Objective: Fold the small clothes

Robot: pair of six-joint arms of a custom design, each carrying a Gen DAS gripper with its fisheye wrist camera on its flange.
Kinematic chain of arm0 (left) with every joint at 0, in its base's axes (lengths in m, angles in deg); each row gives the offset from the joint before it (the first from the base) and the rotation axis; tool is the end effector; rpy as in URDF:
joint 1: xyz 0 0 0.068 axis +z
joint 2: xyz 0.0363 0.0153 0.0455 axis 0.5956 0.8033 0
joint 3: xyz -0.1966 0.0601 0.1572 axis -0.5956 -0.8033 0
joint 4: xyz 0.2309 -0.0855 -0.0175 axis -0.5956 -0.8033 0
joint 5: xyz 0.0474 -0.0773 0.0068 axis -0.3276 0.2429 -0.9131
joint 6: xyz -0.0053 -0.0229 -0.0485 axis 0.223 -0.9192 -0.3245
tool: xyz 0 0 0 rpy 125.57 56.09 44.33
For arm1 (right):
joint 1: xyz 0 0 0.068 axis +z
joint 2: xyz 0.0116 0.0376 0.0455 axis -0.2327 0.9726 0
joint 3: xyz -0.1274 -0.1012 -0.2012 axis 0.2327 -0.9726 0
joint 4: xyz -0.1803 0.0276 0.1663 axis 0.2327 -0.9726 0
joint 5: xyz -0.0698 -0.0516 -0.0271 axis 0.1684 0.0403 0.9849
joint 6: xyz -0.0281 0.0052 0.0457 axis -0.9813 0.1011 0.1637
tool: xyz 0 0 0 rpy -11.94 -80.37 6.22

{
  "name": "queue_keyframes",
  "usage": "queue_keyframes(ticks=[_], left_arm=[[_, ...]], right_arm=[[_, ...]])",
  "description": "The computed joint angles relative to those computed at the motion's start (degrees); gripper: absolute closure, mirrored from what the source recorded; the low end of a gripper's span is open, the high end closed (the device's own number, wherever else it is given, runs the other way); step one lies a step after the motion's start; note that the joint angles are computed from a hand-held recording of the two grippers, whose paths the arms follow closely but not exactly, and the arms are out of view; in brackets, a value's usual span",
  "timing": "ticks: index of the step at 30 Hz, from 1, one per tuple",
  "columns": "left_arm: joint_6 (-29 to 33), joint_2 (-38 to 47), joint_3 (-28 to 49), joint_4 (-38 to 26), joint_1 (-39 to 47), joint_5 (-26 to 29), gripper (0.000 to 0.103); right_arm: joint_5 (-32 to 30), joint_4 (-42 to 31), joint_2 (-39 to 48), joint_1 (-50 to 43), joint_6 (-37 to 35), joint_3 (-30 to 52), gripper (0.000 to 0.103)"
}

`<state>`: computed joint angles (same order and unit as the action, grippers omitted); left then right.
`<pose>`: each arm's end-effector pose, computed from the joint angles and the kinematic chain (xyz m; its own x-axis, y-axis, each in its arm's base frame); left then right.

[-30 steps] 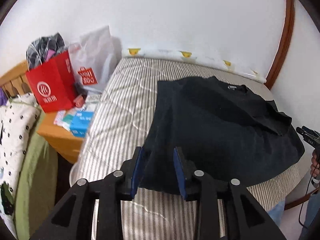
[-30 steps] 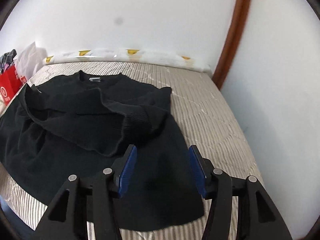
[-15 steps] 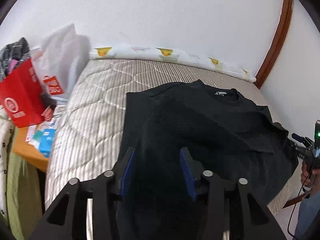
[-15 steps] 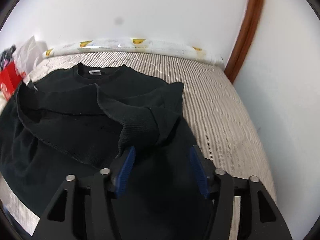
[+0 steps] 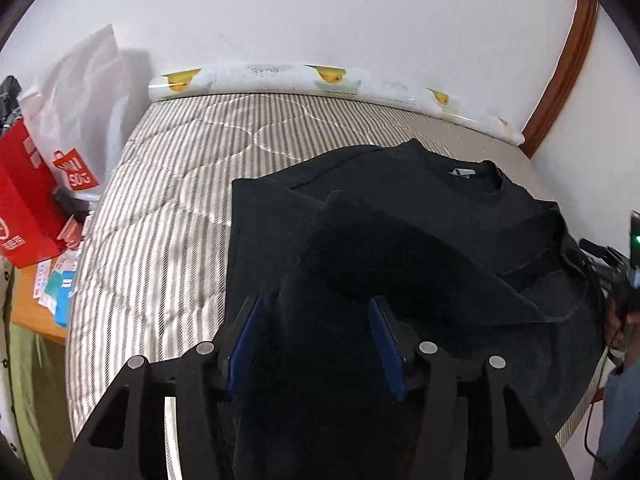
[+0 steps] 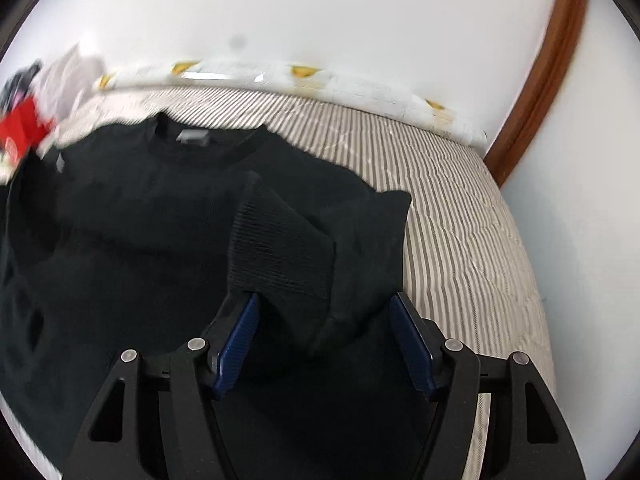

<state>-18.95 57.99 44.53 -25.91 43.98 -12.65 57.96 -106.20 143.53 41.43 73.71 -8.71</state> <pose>0.3233 0.0273 0.1939 -0.7766 0.2841 -0.5624 0.4338 0.8884 -0.1501 0.1615 0.1906 0.1928 -0.7710 0.1936 -0.6067 0.3590 0.9190 -0.1630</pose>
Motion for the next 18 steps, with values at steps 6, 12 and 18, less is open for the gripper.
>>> queue_keyframes(ticks=[6,12,18], left_arm=[[0.12,4.14,4.96,-0.91,-1.43,1.0,0.051],[0.12,9.23,9.83,-3.25,-2.42,2.66,0.061],[-1.75,8.9,9.53,-1.69,-1.91,3.32,0.092]], right_arm=[[-0.46,3.68,-4.21,-7.91,-3.12,-1.99,0.043],[-0.89,6.54,-8.1,-6.62,-7.6,-3.0,0.043],[-6.62,16.11,-7.64,-11.6,-14.69,-7.06,0.047]])
